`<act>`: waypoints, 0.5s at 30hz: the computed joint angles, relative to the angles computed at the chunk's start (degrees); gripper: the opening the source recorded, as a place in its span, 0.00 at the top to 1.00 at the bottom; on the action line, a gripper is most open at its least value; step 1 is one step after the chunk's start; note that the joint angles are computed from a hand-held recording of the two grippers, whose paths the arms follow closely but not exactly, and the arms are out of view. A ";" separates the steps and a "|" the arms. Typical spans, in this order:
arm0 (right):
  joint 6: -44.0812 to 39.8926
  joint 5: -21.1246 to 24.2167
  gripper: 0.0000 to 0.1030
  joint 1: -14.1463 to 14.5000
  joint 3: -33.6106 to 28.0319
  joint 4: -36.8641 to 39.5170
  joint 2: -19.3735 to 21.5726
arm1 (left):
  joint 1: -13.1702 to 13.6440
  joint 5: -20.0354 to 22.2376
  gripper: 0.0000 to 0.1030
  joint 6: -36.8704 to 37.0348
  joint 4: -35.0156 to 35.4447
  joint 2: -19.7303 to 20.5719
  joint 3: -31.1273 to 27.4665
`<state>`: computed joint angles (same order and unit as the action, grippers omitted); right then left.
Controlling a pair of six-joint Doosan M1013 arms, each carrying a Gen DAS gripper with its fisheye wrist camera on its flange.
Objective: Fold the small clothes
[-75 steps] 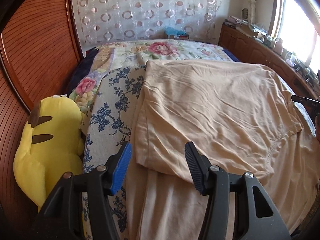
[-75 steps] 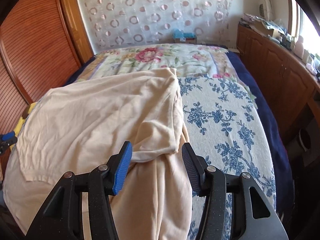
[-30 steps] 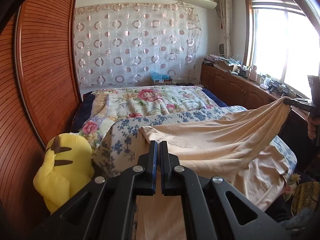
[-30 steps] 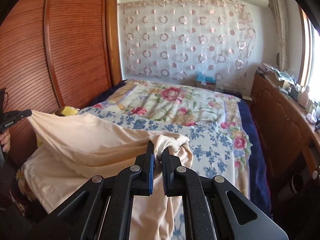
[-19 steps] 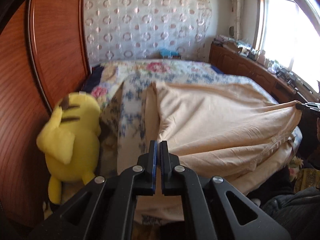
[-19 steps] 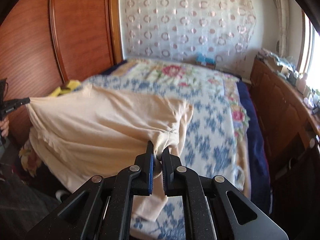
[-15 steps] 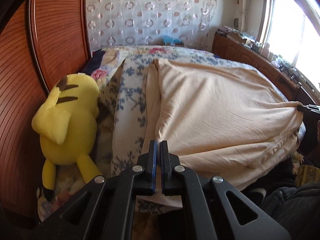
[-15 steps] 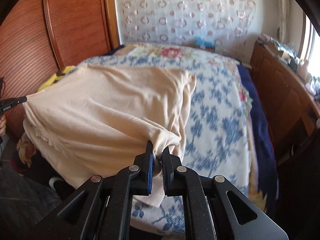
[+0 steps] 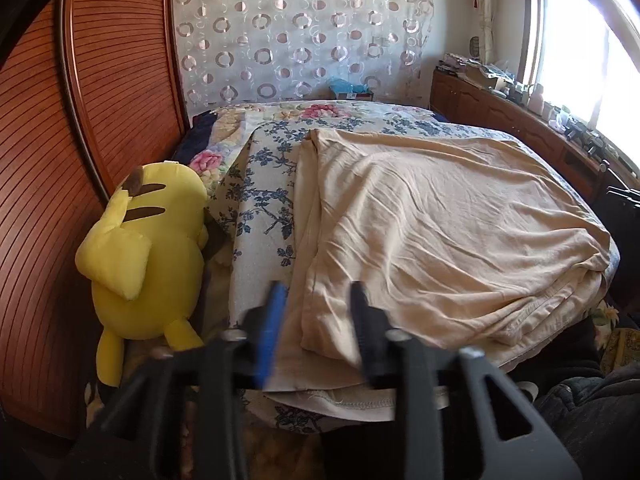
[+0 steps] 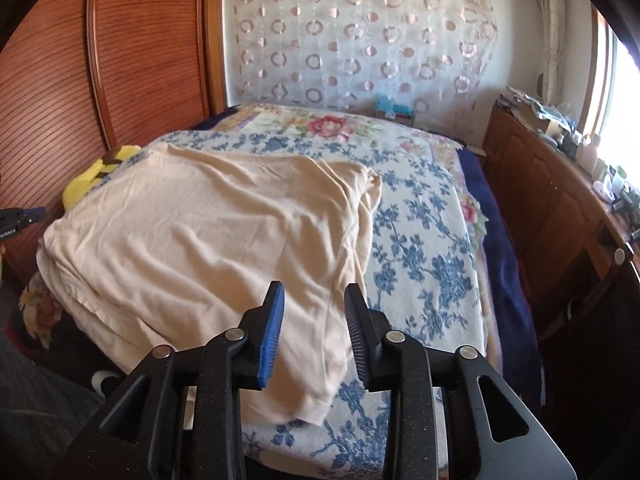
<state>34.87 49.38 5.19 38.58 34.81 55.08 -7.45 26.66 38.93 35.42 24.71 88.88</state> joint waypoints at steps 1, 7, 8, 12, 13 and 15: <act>-0.46 -0.13 0.65 0.14 0.03 0.35 -0.01 | 0.01 0.12 0.50 -0.26 0.30 0.04 -0.06; -2.91 -0.73 0.57 1.10 0.81 3.33 -0.01 | -0.05 1.22 0.43 -2.86 2.34 0.77 -0.70; -2.78 -0.56 0.56 1.27 0.87 3.48 0.06 | -0.02 1.44 0.43 -3.05 2.29 0.94 -0.76; -2.18 0.54 0.56 2.21 0.17 2.62 1.17 | 0.21 2.02 0.43 -1.68 0.09 1.64 -1.19; -2.05 0.71 0.56 2.40 0.15 2.29 1.41 | 0.25 2.16 0.43 -1.41 -0.30 1.81 -1.22; -1.00 1.89 0.56 2.88 -0.77 0.86 2.42 | 0.35 2.36 0.43 -0.82 -1.28 2.06 -1.22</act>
